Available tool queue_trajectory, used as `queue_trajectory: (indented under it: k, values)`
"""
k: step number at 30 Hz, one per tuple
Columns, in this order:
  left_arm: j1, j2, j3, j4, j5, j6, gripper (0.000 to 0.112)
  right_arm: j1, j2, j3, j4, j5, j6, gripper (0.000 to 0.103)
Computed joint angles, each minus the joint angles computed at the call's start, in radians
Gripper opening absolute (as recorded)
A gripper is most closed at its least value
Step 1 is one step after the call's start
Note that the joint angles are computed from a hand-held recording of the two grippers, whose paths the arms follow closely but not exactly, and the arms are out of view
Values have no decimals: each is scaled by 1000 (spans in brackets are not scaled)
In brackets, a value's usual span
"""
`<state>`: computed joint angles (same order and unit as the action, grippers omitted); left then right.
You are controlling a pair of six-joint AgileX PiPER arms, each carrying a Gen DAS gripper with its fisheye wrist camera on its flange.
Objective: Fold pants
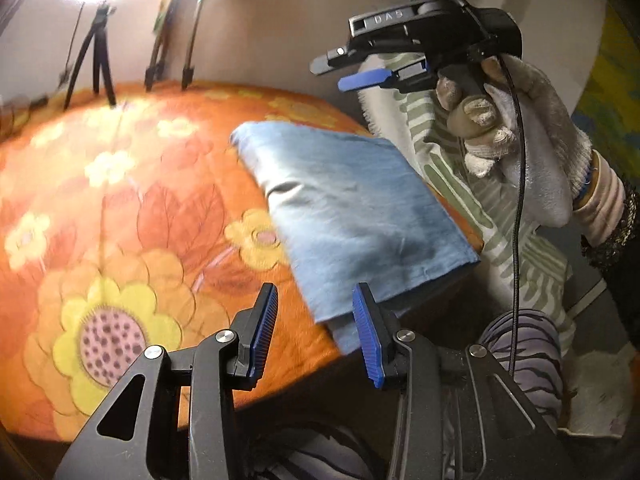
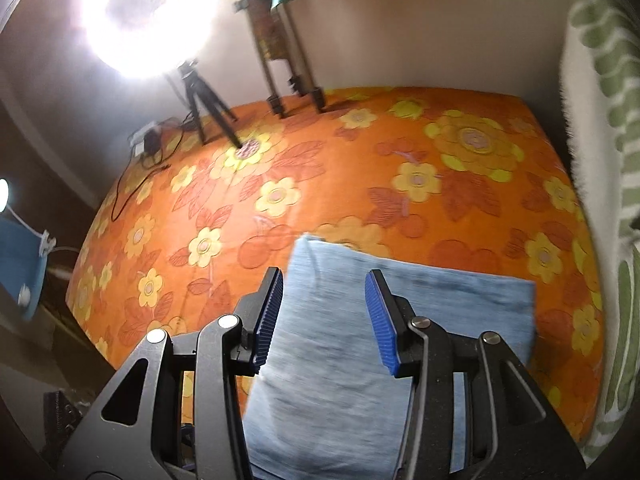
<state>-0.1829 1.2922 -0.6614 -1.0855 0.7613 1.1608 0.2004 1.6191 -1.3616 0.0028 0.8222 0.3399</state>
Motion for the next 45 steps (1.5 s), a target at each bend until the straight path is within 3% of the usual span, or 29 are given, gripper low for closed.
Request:
queue_trajectory:
  k: [6, 12, 19, 20, 22, 31, 35, 39, 42, 45]
  values:
    - [19, 99, 5, -106, 46, 64, 37, 64, 195, -172, -47, 91, 60, 47]
    - [20, 165, 0, -180, 72, 120, 37, 136, 398, -390, -167, 234, 126, 47]
    - [13, 217, -3, -211, 100, 178, 32, 169, 531, -553, -262, 360, 160, 47]
    - [13, 230, -14, -216, 109, 181, 22, 165, 538, -559, -261, 364, 160, 47]
    - [13, 229, -11, -227, 111, 191, 15, 160, 547, -567, -259, 370, 163, 47]
    - [19, 114, 39, -226, 101, 191, 7, 146, 581, -571, -282, 372, 174, 47]
    - [17, 69, 73, -233, 84, 195, 4, 137, 589, -560, -274, 352, 175, 35]
    - [27, 42, 82, -211, 127, 191, 0, 136, 584, -544, -279, 332, 184, 17]
    - [-17, -4, 94, -203, 74, 194, 0, 134, 570, -528, -271, 313, 180, 16]
    - [81, 13, 55, -176, 151, 183, 0, 139, 486, -436, -263, 256, 143, 17]
